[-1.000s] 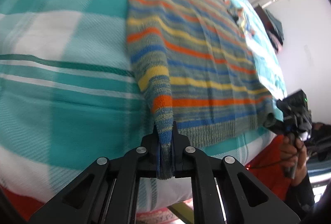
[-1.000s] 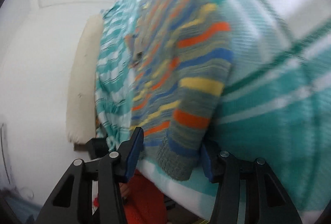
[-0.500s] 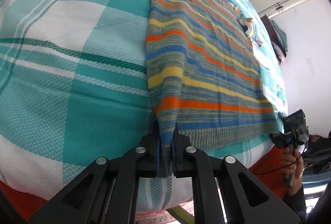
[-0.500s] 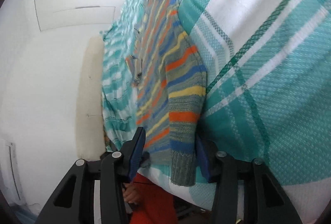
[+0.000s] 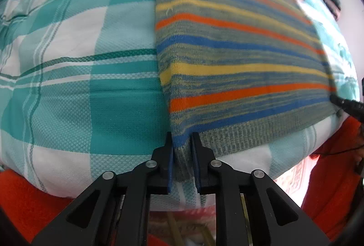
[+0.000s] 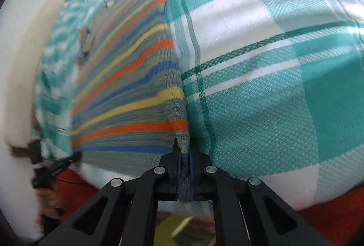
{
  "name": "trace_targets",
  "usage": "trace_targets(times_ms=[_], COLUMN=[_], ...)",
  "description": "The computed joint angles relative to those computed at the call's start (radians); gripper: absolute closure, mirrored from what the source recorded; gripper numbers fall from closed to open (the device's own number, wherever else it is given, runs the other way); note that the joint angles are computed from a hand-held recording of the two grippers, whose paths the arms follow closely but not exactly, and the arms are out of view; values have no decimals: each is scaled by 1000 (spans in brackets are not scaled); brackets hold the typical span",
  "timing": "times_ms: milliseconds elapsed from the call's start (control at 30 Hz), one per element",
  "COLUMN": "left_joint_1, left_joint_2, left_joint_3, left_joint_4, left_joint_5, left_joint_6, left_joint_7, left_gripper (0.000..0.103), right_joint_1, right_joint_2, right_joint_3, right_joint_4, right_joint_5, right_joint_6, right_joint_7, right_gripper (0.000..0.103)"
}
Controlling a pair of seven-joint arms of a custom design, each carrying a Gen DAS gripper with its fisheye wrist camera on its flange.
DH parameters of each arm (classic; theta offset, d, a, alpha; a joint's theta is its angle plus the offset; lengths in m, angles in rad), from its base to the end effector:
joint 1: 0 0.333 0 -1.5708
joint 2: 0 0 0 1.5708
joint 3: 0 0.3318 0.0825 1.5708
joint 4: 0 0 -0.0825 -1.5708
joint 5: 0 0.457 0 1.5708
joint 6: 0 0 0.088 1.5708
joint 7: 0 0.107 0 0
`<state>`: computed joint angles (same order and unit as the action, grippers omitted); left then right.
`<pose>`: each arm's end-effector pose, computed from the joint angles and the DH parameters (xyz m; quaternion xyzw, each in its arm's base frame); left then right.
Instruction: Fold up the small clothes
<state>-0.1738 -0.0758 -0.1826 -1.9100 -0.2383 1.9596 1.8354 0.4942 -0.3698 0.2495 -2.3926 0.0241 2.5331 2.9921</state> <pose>0.5760 -0.2336 0.5364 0.4872 -0.8646 0.1170 0.0364 0.3903 0.3660 0.4902 -0.4140 0.8754 0.0378 0.2469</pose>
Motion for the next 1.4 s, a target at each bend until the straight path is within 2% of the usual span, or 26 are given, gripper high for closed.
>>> trace_targets(times_ms=[67, 133, 167, 200, 300, 333, 367, 400, 433, 467, 500, 600, 633, 667, 700, 733, 767, 867, 933, 1000, 1067, 1167, 1233, 1333, 1400], left_joint_1=[16, 35, 44, 53, 72, 73, 71, 67, 62, 56, 51, 30, 18, 8, -2, -11, -18, -9, 3, 23, 35, 32, 21, 4, 8], left_joint_2=[-26, -59, -56, -40, -15, -7, 0, 0, -1, -1, 2, -62, -84, -107, -124, -132, -137, -109, -72, -53, -19, 4, 5, 7, 5], left_joint_3=[25, 51, 62, 75, 81, 75, 66, 56, 45, 35, 26, -3, -22, -33, -34, -25, -7, 49, 59, 73, 68, 36, 15, -2, 13], left_joint_4=[-19, -59, -60, -51, -55, -55, -51, -49, -47, -45, -37, -77, -95, -118, -137, -147, -155, -122, -92, -83, -59, -44, -42, -35, -26], left_joint_5=[-95, -202, -240, -290, -385, -390, -378, -358, -329, -290, -244, -72, 15, 84, 116, 106, 59, -94, -168, -248, -288, -230, -179, -122, -190], left_joint_6=[11, 72, 70, 43, 2, -10, -24, -28, -25, -20, -10, 76, 127, 173, 205, 222, 237, 179, 163, 129, 87, 68, 80, 85, 63], left_joint_7=[-6, -16, -31, -51, -68, -68, -63, -60, -60, -65, -81, -139, -148, -143, -120, -102, -90, -86, -115, -136, -157, -152, -139, -127, -91], left_gripper=[30, 24, 24, 25, 44, 54, 65, 72, 87, 97, 97, 95, 88, 68, 53, 28, 24, 25, 27, 36, 64, 90, 93, 92, 90], right_joint_1=[-17, -10, -8, -6, 7, 15, 8, 6, 6, 6, 7, -3, -6, -6, -4, -2, -1, -4, -6, -8, -7, -2, 0, 2, 2], right_joint_2=[-9, -34, -46, -63, -74, -77, -65, -63, -69, -76, -82, -95, -100, -97, -89, -77, -65, -46, -42, -38, -37, -36, -38, -38, -39], right_joint_3=[25, 26, 27, 32, 33, 28, 37, 41, 41, 43, 43, 53, 57, 55, 53, 49, 46, 46, 50, 54, 54, 49, 44, 43, 45], right_joint_4=[6, -26, -47, -71, -109, -133, -122, -118, -117, -114, -105, -81, -69, -59, -40, -24, -8, 15, 29, 44, 56, 68, 66, 65, 63], right_joint_5=[-48, -45, -42, -41, -12, 10, 11, 11, 10, 8, 5, -14, -24, -32, -42, -48, -55, -73, -92, -112, -124, -133, -132, -135, -138], right_joint_6=[-8, 49, 91, 127, 221, 275, 290, 288, 271, 249, 204, 96, 51, 28, -7, -28, -55, -94, -129, -169, -202, -241, -241, -240, -237], right_joint_7=[40, 61, 70, 82, 101, 111, 123, 129, 129, 131, 129, 152, 159, 156, 144, 131, 121, 127, 135, 144, 151, 148, 148, 147, 152], right_gripper=[93, 77, 67, 66, 66, 66, 66, 70, 74, 85, 94, 96, 96, 96, 96, 96, 96, 96, 96, 96, 97, 97, 97, 97, 96])
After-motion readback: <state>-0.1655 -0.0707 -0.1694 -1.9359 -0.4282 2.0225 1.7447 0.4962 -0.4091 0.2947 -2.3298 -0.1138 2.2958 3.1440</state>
